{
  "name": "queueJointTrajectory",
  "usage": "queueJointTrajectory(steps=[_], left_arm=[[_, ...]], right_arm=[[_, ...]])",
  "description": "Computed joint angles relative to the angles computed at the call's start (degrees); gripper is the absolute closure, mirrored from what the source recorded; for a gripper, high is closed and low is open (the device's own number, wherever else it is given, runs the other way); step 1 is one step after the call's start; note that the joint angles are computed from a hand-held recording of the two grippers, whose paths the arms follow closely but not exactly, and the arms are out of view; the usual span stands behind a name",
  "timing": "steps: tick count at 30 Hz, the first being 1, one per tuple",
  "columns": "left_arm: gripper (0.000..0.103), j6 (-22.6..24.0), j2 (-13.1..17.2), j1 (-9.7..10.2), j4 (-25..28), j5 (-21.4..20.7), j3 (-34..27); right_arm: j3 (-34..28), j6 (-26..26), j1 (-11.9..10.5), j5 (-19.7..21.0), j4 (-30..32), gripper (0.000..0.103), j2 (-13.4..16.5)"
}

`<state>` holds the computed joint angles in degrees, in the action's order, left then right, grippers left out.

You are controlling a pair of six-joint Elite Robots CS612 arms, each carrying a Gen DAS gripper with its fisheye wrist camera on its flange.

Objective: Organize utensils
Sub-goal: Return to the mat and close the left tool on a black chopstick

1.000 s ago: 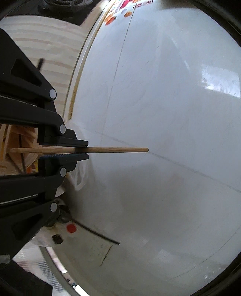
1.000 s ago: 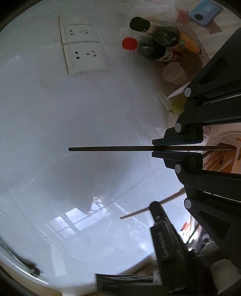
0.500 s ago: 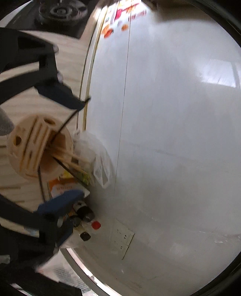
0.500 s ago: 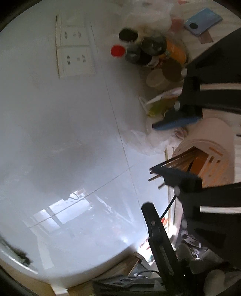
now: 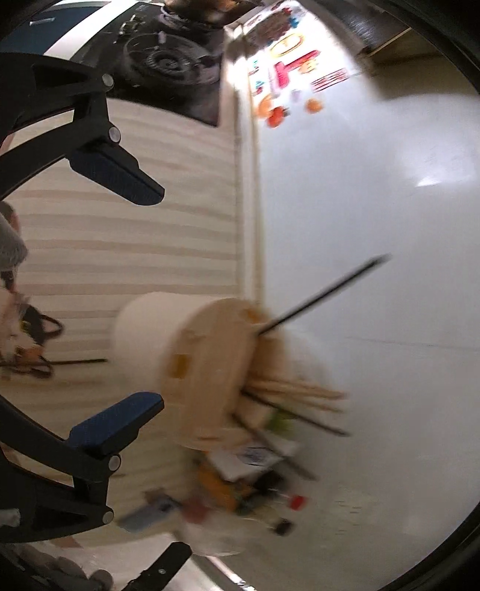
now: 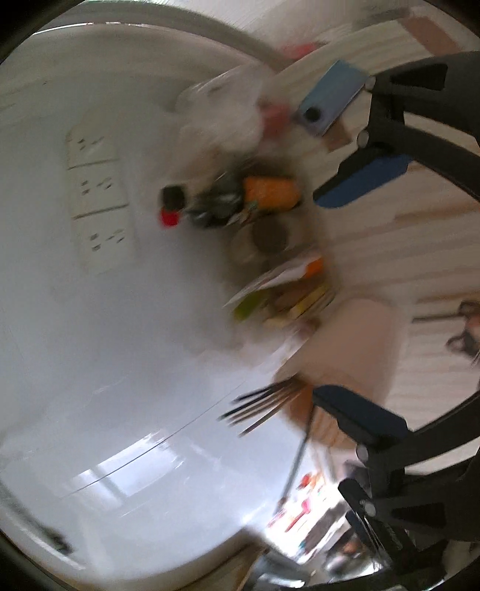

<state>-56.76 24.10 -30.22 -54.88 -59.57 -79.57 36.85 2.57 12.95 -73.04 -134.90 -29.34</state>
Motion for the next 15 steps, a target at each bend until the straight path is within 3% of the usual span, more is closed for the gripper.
queueJointTrajectory(steps=[9,11,13,15], left_arm=[[0.0,0.5,2.22,-0.7,2.68,-8.6,2.12],[0.0,0.58,2.67,-0.65,2.46,-11.43,2.92],[0.003,0.91,3.06,-0.52,1.81,-14.04,3.73],[0.004,1.36,3.36,-0.4,1.74,-16.4,4.84]], right_arm=[[5.49,-2.49,-0.5,-5.52,8.67,0.003,-1.25],[6.48,-2.9,-0.67,-5.82,10.33,0.011,-1.5],[6.72,-2.79,-0.72,-7.15,11.78,0.037,-1.42],[6.32,-2.13,-0.9,-7.65,13.84,0.051,-0.9]])
